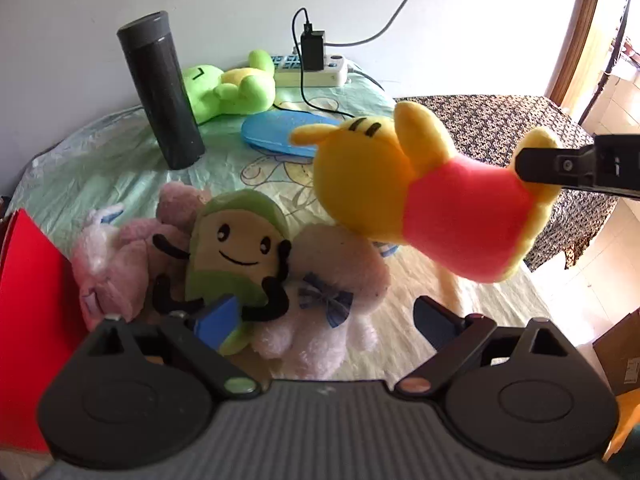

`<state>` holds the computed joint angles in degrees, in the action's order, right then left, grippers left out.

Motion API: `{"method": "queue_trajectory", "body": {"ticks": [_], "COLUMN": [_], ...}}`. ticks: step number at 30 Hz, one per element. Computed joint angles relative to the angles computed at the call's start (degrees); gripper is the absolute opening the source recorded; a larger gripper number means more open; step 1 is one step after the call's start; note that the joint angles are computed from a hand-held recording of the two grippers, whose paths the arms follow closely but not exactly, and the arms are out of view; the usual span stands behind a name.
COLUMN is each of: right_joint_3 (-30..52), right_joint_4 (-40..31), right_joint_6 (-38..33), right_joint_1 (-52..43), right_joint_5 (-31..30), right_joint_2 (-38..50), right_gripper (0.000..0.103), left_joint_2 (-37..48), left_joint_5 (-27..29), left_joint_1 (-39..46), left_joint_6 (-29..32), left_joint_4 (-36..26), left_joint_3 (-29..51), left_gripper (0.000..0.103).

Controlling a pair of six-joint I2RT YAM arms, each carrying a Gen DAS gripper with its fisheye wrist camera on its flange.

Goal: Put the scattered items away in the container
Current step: 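Grasp the yellow-and-pink tiger plush with the right gripper and lift it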

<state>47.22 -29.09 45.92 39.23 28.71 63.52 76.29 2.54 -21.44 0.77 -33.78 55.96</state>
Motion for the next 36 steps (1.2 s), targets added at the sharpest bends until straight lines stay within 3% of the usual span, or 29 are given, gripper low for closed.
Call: {"method": "queue_trajectory", "body": {"ticks": [4, 8, 14, 18, 23, 26, 28, 31, 33, 36], "right_joint_3": [0.01, -1.23, -2.17, -3.41, -6.97, -8.57, -12.17, -16.98, -18.83, -16.16], "right_joint_4": [-7.38, -13.9, -16.53, -12.89, -9.54, -9.05, -5.16, 3.39, 7.84, 6.2], "right_joint_6": [-0.27, 4.94, 8.87, 5.31, 7.76, 11.31, 13.35, 14.96, 15.44, 13.49], "right_joint_1": [3.69, 10.23, 18.11, 19.53, 16.03, 11.94, 5.92, -4.24, -6.14, -2.84], "right_joint_5": [0.5, 0.63, -2.22, -7.32, -9.39, -6.12, -8.22, -21.96, -28.74, -24.48], "right_joint_2": [-2.42, -2.58, -2.92, -3.2, -10.48, -11.54, -12.7, -11.03, -9.83, -7.12], "right_gripper": [0.022, 0.022, 0.023, 0.027, 0.033, 0.042, 0.053, 0.041, 0.04, 0.042], "left_joint_2": [-0.02, -2.55, -5.5, -6.19, -4.47, -4.58, -4.95, -5.16, -5.19, -3.03], "left_joint_5": [5.62, 9.49, 14.31, 12.35, 10.52, 11.46, 10.4, 9.05, 8.98, 9.54], "left_joint_1": [3.44, 6.8, 6.84, 3.77, 1.83, 0.9, -0.66, -2.13, -2.08, -1.74], "left_joint_6": [2.35, 5.89, 6.99, 6.7, 5.46, 5.05, 5.29, 5.73, 6.23, 5.96], "left_joint_4": [-1.43, -0.28, -5.28, -4.48, -4.83, -4.61, -3.78, -3.21, -2.48, -1.95], "left_joint_3": [-0.5, -3.95, -2.9, -4.21, -4.08, -4.16, -4.5, -4.27, -4.34, -3.71], "left_gripper": [0.094, 0.094, 0.096, 0.097, 0.096, 0.095, 0.095, 0.095, 0.096, 0.096]}}
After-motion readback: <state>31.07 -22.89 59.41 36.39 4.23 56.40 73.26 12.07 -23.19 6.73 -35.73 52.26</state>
